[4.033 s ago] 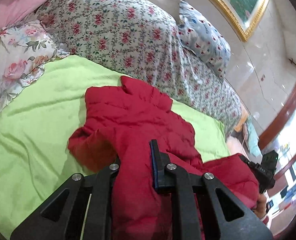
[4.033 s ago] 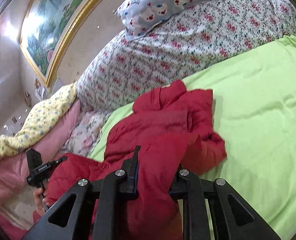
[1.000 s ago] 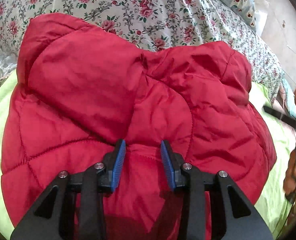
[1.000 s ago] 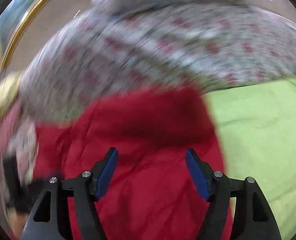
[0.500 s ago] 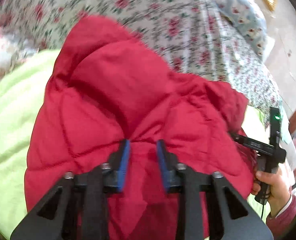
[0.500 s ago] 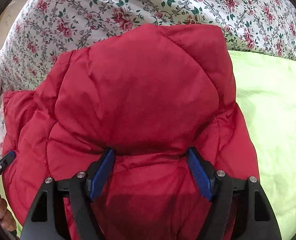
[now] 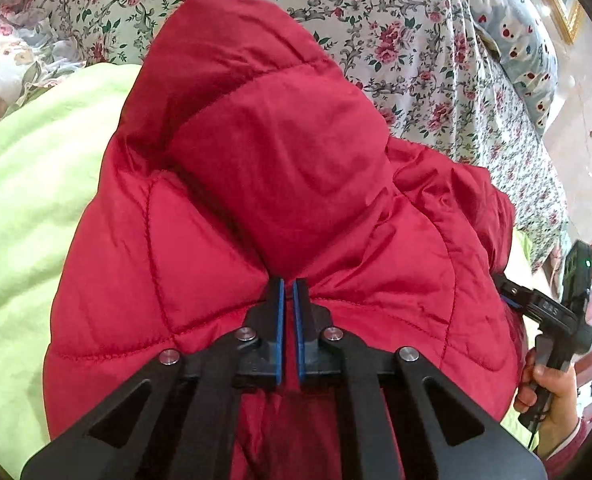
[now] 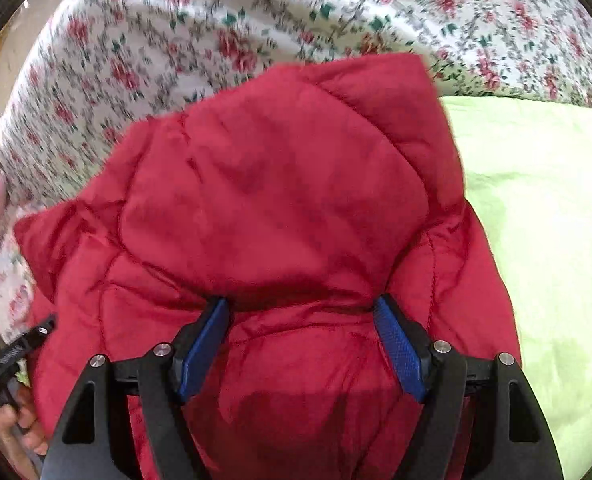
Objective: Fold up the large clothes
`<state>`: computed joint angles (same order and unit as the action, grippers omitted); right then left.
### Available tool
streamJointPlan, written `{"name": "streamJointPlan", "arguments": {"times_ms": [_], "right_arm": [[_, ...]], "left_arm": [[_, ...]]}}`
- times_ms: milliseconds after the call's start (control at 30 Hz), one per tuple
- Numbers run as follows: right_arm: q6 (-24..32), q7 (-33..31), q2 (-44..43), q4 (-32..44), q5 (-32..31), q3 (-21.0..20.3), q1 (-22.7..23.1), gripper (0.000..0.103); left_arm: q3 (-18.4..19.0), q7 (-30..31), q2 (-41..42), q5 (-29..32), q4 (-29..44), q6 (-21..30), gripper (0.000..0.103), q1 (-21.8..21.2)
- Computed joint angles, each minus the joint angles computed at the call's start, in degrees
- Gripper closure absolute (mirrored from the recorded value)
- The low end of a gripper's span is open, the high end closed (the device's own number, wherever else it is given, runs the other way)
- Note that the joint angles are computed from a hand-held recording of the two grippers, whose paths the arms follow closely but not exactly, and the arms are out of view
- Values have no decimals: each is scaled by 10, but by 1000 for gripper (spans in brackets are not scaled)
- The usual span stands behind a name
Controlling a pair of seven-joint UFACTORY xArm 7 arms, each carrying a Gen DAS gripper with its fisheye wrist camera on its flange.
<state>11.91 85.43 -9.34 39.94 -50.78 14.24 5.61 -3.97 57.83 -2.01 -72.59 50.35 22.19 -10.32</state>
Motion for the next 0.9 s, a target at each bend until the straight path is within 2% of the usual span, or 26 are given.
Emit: {"name": "streamJointPlan", "arguments": {"times_ms": [100, 233, 333, 367, 433, 467, 500, 600, 733, 900], "right_arm": [[-7, 18, -49, -36, 2, 8, -3, 26], [-22, -6, -113, -90, 48, 14, -12, 26], [-16, -30, -162, -123, 89, 11, -14, 25], [-12, -35, -182, -136, 100, 11, -16, 25], [-2, -55, -212, -158, 128, 1, -10, 23], [-2, -63, -224, -169, 140, -3, -9, 21], [-6, -73, -234, -181, 154, -14, -7, 20], [-8, -102, -265, -215, 196, -40, 7, 20], [-40, -136, -271, -249, 238, -69, 14, 20], [-111, -178, -242, -269, 295, -116, 44, 20]], "left_arm": [[7, 11, -11, -11, -5, 26, 98, 5], [18, 17, -38, -13, -22, 53, 96, 10], [28, 20, -60, -21, -35, 70, 90, 12], [30, 20, -64, -23, -37, 73, 84, 12], [34, 22, -79, -33, -45, 72, 63, 10], [36, 27, -88, -46, -50, 68, 45, 8], [40, 37, -98, -64, -55, 66, 35, 7], [46, 47, -112, -90, -62, 53, 25, 7], [64, 58, -101, -120, -57, 73, 21, 21], [76, 38, -58, -126, -34, 132, 21, 55]]}}
